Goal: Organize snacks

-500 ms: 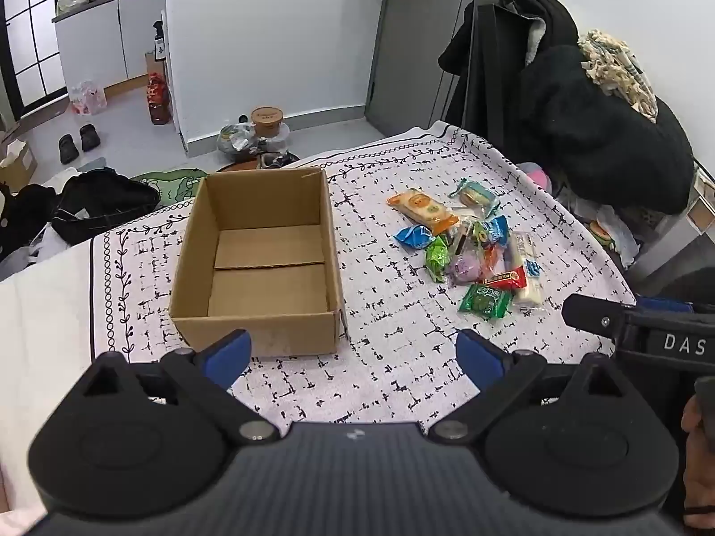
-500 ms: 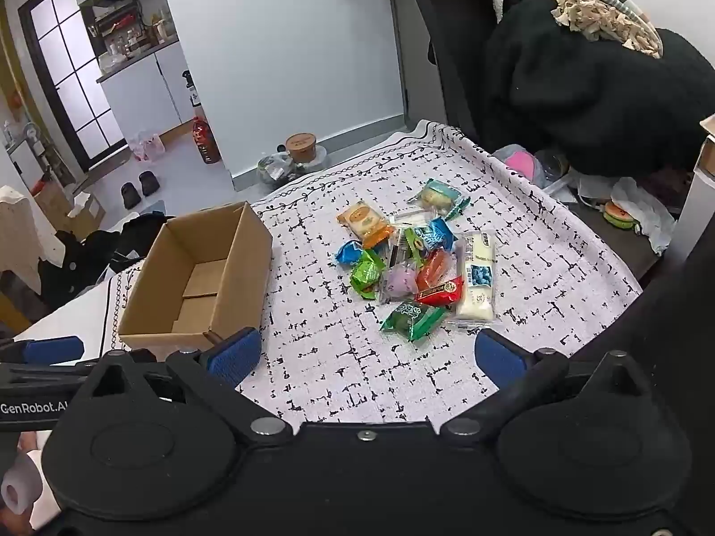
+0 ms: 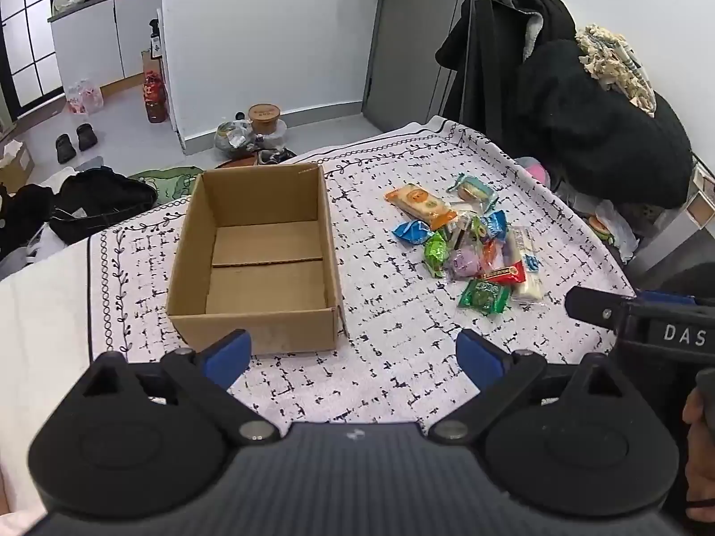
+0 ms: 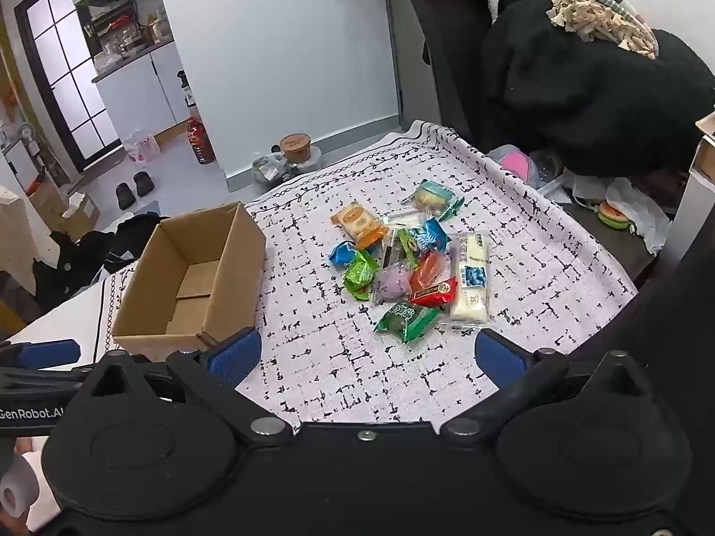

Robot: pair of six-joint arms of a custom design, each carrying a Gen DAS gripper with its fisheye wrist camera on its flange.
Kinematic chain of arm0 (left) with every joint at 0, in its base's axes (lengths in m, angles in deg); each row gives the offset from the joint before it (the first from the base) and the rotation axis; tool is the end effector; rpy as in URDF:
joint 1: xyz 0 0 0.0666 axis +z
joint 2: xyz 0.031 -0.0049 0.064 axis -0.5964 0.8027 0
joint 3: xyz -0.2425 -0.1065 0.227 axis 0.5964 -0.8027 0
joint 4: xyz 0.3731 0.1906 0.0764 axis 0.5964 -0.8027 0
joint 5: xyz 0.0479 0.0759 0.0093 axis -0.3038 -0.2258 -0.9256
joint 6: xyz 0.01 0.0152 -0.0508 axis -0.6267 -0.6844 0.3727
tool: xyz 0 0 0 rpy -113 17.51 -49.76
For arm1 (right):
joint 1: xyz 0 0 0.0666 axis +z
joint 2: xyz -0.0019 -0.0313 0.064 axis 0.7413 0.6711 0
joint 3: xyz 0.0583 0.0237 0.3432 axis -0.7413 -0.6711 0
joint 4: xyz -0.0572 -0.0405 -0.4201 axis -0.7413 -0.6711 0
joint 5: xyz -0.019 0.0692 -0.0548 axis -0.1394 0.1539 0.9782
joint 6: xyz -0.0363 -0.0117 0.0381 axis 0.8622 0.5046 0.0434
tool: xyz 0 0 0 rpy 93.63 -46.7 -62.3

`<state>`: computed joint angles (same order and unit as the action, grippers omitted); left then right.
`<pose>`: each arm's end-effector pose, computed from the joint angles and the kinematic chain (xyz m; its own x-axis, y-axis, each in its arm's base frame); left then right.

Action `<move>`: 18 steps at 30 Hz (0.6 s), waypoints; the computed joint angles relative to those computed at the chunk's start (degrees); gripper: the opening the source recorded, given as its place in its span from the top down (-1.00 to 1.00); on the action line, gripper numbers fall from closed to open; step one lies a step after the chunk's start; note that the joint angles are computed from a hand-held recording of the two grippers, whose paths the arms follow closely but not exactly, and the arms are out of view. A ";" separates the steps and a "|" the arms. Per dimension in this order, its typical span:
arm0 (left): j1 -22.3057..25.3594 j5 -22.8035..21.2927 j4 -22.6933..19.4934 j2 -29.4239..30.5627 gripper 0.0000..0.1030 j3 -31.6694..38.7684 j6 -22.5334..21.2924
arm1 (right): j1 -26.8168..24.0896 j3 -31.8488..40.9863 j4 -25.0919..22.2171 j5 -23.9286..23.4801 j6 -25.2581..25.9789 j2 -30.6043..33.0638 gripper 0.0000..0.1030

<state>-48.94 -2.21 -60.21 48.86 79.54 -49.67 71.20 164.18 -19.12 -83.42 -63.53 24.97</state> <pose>0.3987 -0.0798 0.6653 -0.7269 -0.2720 -0.6306 -0.2588 0.9590 -0.1153 0.4949 0.2168 0.6638 -0.7414 -0.1588 -0.6520 -0.3470 0.9224 0.1699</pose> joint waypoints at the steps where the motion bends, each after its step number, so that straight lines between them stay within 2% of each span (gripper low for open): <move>1: 0.16 0.51 0.39 -0.19 -0.90 -0.18 0.15 | 0.07 -0.03 0.02 0.13 0.06 -0.04 -1.00; 5: 0.04 0.17 0.30 0.16 -0.90 0.16 -0.12 | 0.10 0.45 0.06 0.36 0.14 0.22 -1.00; 11: 0.35 0.08 -0.05 0.22 -0.90 0.47 0.29 | 0.36 -2.59 2.24 1.31 0.63 -1.73 -1.00; 18: 0.05 -0.04 0.14 0.11 -0.90 0.30 -0.07 | -0.07 0.74 -0.34 -0.04 -1.06 0.31 -1.00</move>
